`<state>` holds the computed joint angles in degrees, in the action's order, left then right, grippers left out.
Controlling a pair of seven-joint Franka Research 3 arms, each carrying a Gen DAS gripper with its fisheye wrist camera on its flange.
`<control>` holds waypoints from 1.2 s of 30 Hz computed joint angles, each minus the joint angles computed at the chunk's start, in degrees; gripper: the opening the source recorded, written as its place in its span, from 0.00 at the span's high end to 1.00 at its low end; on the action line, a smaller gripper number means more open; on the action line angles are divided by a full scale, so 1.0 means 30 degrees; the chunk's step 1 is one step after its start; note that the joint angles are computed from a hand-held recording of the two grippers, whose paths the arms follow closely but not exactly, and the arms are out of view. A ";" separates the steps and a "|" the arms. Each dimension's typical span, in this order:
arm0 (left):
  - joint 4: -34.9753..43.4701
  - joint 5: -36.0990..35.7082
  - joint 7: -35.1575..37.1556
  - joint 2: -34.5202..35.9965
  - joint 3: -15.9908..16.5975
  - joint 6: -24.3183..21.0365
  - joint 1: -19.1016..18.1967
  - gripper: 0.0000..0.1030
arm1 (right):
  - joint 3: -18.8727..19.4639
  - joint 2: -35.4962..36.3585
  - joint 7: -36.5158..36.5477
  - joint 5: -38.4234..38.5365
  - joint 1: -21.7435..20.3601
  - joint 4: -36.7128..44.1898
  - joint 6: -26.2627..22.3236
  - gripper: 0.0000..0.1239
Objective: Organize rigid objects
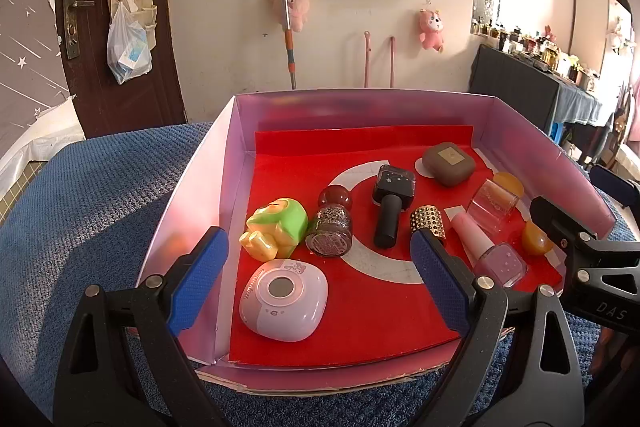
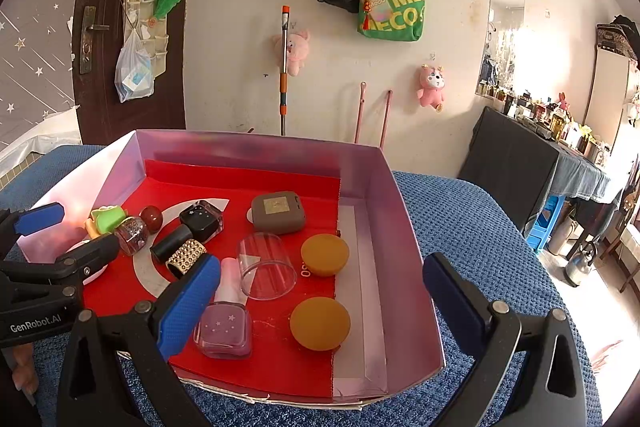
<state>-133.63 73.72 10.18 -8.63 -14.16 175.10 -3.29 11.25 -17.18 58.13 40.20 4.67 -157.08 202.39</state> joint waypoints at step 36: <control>-0.3493 -0.4237 0.3057 -0.3612 0.1111 -0.0115 -0.1725 0.10 | -0.0958 -0.4262 0.1710 -0.1757 0.0797 -0.2587 -0.1136 0.17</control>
<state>-144.11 61.01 19.36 -19.47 -10.83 174.75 -8.46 8.38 -29.97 63.26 34.93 7.06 -164.84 198.98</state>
